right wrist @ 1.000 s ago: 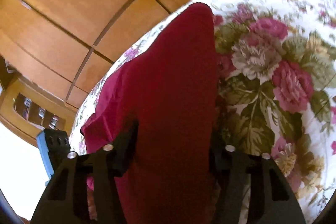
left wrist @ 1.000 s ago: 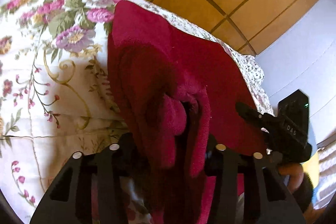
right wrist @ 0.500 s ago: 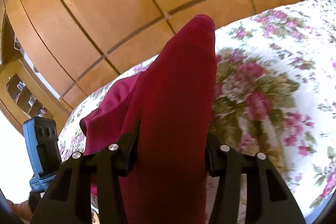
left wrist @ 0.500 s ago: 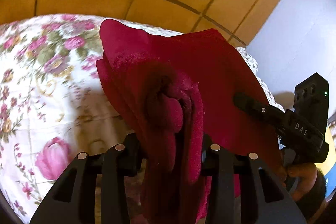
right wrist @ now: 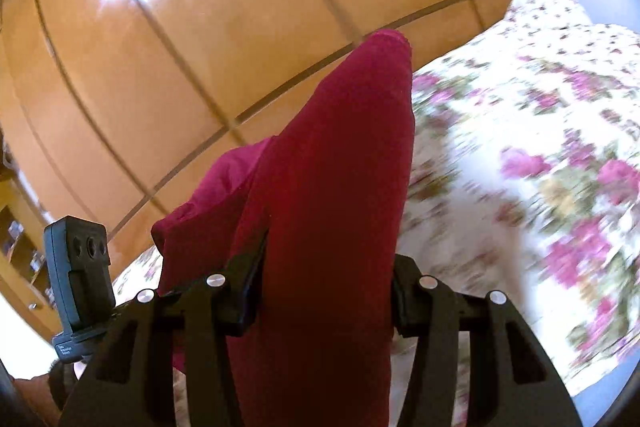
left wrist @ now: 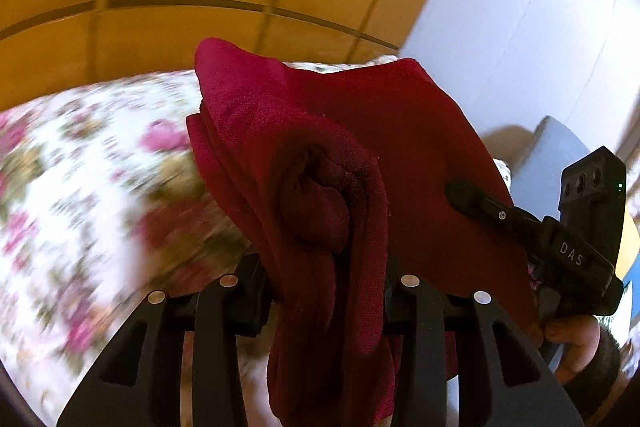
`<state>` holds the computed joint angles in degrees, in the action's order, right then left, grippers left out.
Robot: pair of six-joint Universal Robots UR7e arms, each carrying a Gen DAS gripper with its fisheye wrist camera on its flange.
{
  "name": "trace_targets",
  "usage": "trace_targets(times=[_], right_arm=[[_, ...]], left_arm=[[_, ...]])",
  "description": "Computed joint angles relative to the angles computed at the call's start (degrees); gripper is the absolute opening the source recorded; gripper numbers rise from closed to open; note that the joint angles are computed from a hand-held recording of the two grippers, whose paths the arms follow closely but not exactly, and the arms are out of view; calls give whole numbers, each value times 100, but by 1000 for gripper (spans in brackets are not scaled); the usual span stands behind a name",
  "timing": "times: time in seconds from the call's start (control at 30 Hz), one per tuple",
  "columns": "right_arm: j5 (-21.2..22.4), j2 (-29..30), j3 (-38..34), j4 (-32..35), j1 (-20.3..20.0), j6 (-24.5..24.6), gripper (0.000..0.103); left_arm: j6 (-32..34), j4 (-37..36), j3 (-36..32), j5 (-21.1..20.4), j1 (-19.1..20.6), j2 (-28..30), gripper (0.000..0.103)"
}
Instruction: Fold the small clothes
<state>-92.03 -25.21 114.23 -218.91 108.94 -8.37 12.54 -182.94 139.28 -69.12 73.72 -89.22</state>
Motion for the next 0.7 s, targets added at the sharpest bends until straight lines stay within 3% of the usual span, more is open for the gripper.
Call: trace_targets(times=[0.2,0.4,0.47,0.5,0.57,0.63,0.7], right_arm=[[-64,-91,-254,-131,-419,-192,49],[-157,35,-755,279,-869,-173,51],[-496,125,-951,738,-1024,-61,54],[-455,186,-974,754,-1140,81,60],[-95,225,-837,403,-1336,175,68],[-332,191,-690,126,-1244,50,76],[-389,98,-425,-192,-1189,29,77]], left_arm=[[290,-253,-905,-289,51,1291,38],[338,-116,-1726,-83,190,2224,38],[150,59,-1909,-37,383,2422,43],[143,-65,-1899,-211,488,2452,45],[125,-147,-1866,-541,646,2426,51],[64,-182,-1741,-580,656,2303,53],[20,-395,-1563,-465,558,2186,53]])
